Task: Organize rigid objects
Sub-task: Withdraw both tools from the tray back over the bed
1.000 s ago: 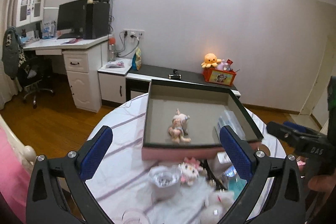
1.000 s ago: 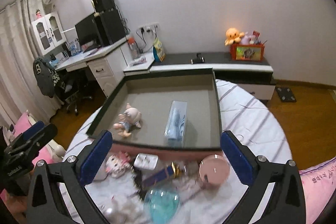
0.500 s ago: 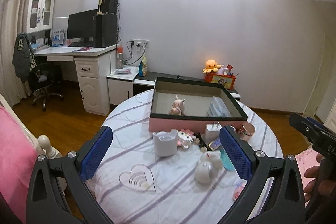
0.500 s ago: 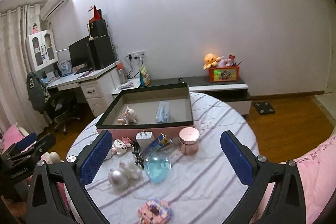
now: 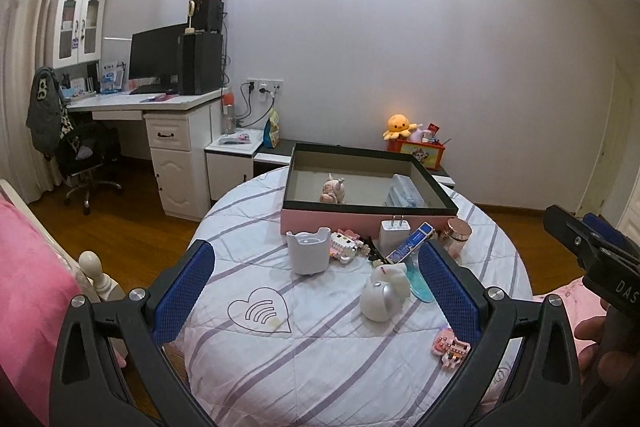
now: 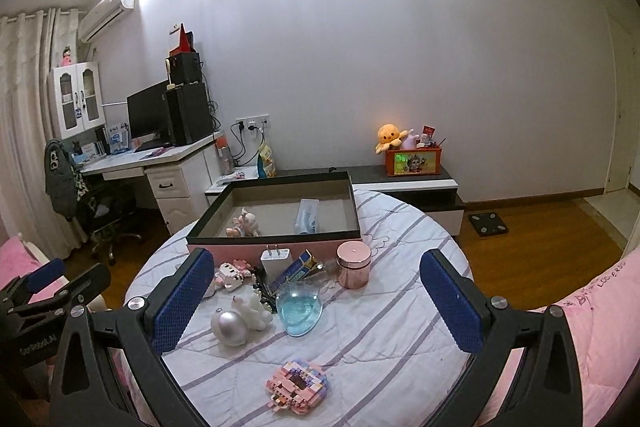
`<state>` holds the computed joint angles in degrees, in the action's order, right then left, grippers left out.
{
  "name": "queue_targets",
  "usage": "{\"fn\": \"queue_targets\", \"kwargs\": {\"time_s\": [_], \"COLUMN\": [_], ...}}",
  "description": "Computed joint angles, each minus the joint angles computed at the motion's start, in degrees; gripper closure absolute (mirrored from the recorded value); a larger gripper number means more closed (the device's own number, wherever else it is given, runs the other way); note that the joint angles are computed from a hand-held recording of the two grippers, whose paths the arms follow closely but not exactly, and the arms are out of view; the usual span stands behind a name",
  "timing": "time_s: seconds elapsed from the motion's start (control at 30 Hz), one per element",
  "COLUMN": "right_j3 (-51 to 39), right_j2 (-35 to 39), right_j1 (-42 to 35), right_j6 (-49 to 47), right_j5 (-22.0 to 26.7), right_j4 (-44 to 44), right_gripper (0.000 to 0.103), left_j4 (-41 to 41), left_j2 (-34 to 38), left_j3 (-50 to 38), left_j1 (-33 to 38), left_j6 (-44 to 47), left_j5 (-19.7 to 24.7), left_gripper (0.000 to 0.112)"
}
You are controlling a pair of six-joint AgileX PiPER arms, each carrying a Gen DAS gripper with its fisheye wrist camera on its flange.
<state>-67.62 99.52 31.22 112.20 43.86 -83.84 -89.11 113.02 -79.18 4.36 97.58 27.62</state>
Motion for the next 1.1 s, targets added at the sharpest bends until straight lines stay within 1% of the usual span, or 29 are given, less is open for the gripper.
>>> {"fn": "queue_targets", "kwargs": {"time_s": [0.13, 0.4, 0.6, 0.73, 0.83, 1.0, 1.1], "right_j3": [0.34, 0.22, -0.1, -0.05, -0.4, -2.27, -5.03], "right_j2": [-0.03, 0.1, 0.73, 1.32, 2.22, 5.16, 8.31], "right_j1": [0.51, 0.19, -0.95, -2.43, -3.86, -6.91, -9.47], "right_j6": [0.12, -0.55, -1.75, -2.89, -4.17, -8.29, -14.09], "right_j5": [0.69, 0.3, -0.73, -2.07, -3.6, -7.85, -11.39], "right_j4": [0.26, 1.06, 2.09, 3.18, 4.47, 7.43, 12.37], "right_gripper": [0.0, 0.0, 0.0, 0.0, 0.0, 0.0, 0.0], "left_j4": [0.61, 0.8, 1.03, 2.97, 5.48, 9.43, 14.77], "left_j2": [0.21, 0.23, 1.26, 2.52, 3.9, 7.64, 10.89], "left_j3": [0.08, 0.19, 0.26, -0.41, -1.74, -4.79, -8.05], "left_j1": [-0.27, -0.2, 0.05, -0.2, -1.0, -2.56, -4.32], "left_j6": [-0.61, -0.64, -0.37, -1.77, -4.19, -8.06, -13.43], "left_j5": [-0.44, -0.47, -0.74, -0.75, -0.98, -0.88, -1.2], "left_gripper": [0.009, 0.009, 0.009, 0.009, 0.009, 0.009, 0.009]}}
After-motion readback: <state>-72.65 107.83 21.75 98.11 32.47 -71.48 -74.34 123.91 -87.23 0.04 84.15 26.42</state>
